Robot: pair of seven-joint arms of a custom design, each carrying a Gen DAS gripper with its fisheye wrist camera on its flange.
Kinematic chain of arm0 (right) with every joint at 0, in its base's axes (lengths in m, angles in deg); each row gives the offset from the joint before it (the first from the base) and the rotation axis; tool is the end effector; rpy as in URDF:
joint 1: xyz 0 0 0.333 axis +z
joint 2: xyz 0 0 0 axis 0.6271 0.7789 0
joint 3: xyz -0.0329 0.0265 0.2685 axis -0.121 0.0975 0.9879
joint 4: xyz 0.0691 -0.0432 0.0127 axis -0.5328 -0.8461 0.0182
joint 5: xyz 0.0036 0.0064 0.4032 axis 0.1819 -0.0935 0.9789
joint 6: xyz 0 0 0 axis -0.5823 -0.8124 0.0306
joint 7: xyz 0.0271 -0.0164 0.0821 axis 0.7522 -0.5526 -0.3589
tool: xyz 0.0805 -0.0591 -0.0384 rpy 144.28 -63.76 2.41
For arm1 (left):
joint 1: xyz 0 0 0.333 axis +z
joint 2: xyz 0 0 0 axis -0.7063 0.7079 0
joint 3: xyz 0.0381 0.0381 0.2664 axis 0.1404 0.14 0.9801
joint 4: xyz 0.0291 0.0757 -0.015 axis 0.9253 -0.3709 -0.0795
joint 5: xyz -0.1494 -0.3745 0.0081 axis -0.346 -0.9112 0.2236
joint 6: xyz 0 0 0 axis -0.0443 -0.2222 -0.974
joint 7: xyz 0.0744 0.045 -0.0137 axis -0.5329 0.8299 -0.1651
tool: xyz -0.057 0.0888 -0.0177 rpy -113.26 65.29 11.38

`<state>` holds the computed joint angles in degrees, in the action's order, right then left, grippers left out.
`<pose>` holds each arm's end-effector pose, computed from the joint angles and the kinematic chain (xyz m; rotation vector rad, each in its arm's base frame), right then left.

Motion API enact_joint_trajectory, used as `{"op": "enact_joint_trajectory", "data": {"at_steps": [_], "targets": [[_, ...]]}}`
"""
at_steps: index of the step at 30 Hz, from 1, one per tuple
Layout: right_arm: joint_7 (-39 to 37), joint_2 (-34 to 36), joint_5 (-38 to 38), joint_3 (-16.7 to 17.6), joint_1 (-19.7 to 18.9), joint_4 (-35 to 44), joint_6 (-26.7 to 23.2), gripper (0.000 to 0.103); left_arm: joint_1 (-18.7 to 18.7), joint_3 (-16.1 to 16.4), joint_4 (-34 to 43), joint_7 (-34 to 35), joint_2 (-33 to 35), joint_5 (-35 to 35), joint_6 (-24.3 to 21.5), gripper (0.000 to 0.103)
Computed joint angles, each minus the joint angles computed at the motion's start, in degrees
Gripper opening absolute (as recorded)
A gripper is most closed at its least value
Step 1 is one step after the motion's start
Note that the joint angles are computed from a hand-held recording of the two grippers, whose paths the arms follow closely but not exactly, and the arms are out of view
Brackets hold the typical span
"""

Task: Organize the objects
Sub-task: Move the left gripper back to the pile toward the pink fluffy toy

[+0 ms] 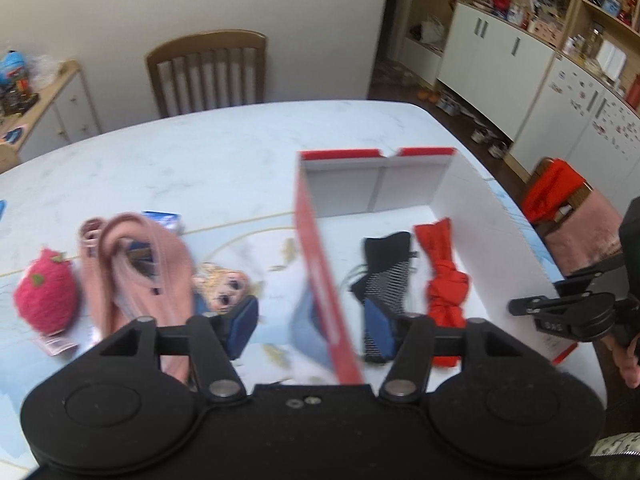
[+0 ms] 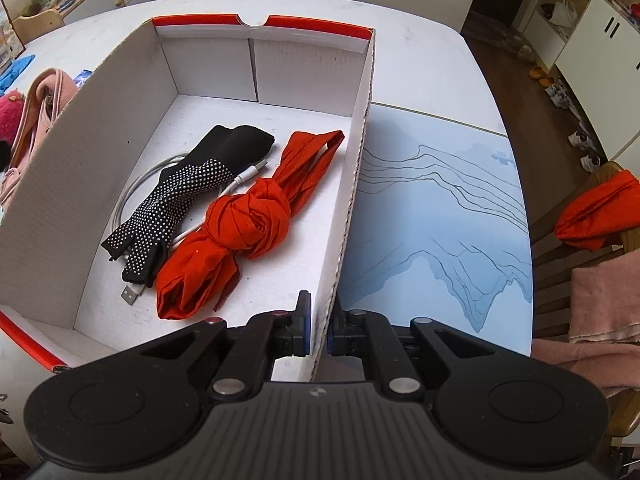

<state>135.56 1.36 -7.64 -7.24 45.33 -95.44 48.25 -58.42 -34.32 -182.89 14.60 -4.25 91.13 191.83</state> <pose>0.5639 0.0533 0.4972 -1.6440 2.3466 -0.4494 0.5985 -0.2615 0.5556 -1.7160 2.0661 -0.7604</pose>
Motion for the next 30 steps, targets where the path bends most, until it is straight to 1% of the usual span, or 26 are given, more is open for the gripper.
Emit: {"op": "enact_joint_trajectory", "data": {"at_steps": [4, 6, 8, 10, 13, 15, 16, 19, 24, 28, 30], "targets": [[1.1, 0.6, -0.8, 0.3, 0.1, 0.9, -0.9, 0.007, 1.3, 0.7, -3.7, -0.7, -2.7, -0.4, 1.5, 0.068], [1.5, 0.9, -1.2, 0.3, 0.1, 1.3, -1.4, 0.007, 2.0, 1.0, -5.2, -1.6, -3.7, 0.6, 2.1, 0.078], [1.9, 1.3, -1.6, 0.4, 0.2, 1.8, -1.9, 0.007, 2.7, 1.1, -6.6, -2.6, -4.5, 1.2, 2.8, 0.083], [2.2, 1.6, -1.8, 0.4, 0.2, 2.2, -2.3, 0.007, 3.5, 1.3, -7.7, -3.6, -5.2, 1.8, 3.2, 0.085], [2.5, 1.8, -2.1, 0.4, 0.3, 2.5, -2.8, 0.007, 4.6, 1.5, -8.9, -4.6, -5.9, 2.2, 4.4, 0.091], [2.6, 1.9, -2.0, 0.3, 0.3, 2.7, -3.0, 0.007, 5.3, 1.7, -9.7, -5.7, -6.3, 3.4, 5.3, 0.100], [2.6, 2.0, -1.9, 0.3, 0.3, 2.8, -3.0, 0.007, 5.7, 1.8, -9.9, -6.9, -6.4, 4.7, 5.5, 0.101], [2.2, 2.1, -1.6, 0.2, 0.3, 3.1, -3.3, 0.007, 6.8, 2.2, -9.5, -7.8, -6.1, 5.0, 5.5, 0.102], [2.2, 2.5, -1.4, 0.2, 0.3, 3.6, -3.8, 0.007, 8.6, 3.7, -6.4, -10.3, -4.0, 8.0, 4.2, 0.102], [2.2, 2.9, -1.2, 0.2, 0.2, 4.1, -4.1, 0.007, 9.9, 5.0, -1.8, -9.7, -0.8, 7.8, 2.4, 0.102], [2.2, 3.1, -1.2, 0.1, 0.2, 4.3, -4.3, 0.007, 10.2, 5.6, 1.2, -9.4, 1.4, 8.3, 0.6, 0.102]]}}
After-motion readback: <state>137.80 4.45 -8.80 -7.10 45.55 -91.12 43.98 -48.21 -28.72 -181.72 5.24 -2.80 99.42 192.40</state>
